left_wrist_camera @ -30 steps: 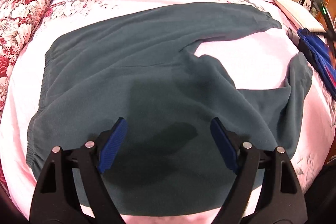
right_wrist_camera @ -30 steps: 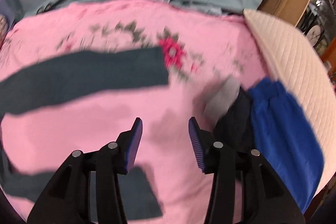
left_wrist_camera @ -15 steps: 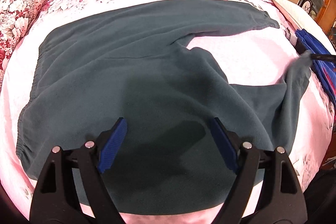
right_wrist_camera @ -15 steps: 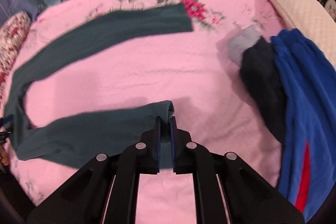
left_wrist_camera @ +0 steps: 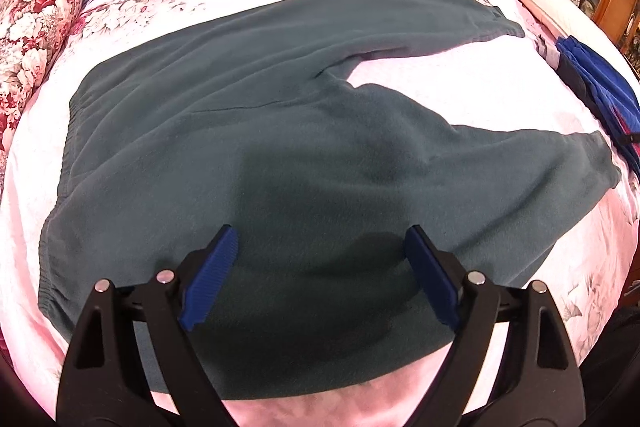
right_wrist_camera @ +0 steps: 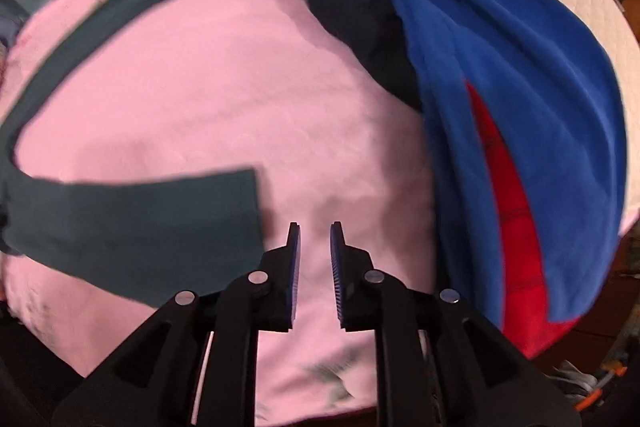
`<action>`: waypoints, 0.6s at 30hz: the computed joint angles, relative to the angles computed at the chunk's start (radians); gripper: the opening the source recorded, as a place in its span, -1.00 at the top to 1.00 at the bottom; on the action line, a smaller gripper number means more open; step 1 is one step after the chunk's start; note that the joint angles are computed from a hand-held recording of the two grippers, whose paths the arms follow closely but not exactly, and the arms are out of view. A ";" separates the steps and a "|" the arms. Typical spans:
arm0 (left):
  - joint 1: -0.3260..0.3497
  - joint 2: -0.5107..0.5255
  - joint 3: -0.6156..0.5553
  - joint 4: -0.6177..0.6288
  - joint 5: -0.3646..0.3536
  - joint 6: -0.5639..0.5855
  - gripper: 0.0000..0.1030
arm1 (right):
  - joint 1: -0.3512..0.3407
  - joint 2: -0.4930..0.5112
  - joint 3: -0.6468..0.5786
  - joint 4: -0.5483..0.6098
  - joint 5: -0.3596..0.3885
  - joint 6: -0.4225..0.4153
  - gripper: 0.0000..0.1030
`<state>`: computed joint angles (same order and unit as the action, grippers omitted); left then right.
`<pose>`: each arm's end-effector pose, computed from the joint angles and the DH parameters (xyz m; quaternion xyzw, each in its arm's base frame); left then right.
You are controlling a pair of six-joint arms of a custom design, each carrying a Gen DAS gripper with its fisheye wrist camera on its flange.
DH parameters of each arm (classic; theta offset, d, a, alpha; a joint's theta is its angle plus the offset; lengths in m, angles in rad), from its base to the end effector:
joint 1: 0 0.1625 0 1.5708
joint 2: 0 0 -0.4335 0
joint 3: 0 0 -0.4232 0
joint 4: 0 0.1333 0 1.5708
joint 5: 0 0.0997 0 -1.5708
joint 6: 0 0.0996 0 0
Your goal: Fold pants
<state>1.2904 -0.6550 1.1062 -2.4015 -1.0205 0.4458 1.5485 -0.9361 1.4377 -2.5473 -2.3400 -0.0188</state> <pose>-0.0567 -0.8668 0.2001 0.2878 0.9017 -0.1589 0.2809 0.0473 -0.7507 0.2900 -0.0898 -0.9008 0.2105 0.3691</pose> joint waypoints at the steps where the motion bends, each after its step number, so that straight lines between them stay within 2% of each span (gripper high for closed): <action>1: 0.000 -0.001 0.000 0.001 0.004 -0.003 -0.69 | 0.002 0.016 -0.020 -0.003 0.010 -0.017 0.48; 3: -0.001 -0.004 0.002 -0.004 0.007 -0.007 -0.69 | 0.002 0.049 -0.062 0.019 0.009 -0.030 0.31; 7: 0.000 -0.002 -0.002 -0.010 0.016 -0.012 -0.69 | -0.025 0.109 -0.143 0.120 0.035 -0.005 0.32; 8: 0.000 0.000 -0.006 -0.007 0.018 -0.016 -0.69 | -0.029 0.118 -0.150 0.129 0.043 -0.007 0.37; 9: 0.000 0.003 -0.012 -0.004 0.022 -0.020 -0.69 | -0.030 0.118 -0.148 0.122 0.070 -0.024 0.62; 10: 0.000 0.005 -0.016 -0.002 0.025 -0.022 -0.69 | -0.025 0.119 -0.144 0.098 0.064 -0.048 0.77; 12: -0.001 0.010 -0.025 0.001 0.030 -0.020 -0.69 | -0.014 0.113 -0.125 0.006 0.070 -0.100 0.82; 14: 0.000 0.018 -0.037 0.004 0.039 -0.020 -0.69 | -0.009 0.100 -0.124 -0.066 0.083 -0.117 0.82; 18: 0.004 0.031 -0.062 0.012 0.042 -0.037 -0.69 | -0.008 0.094 -0.169 -0.122 0.127 -0.138 0.82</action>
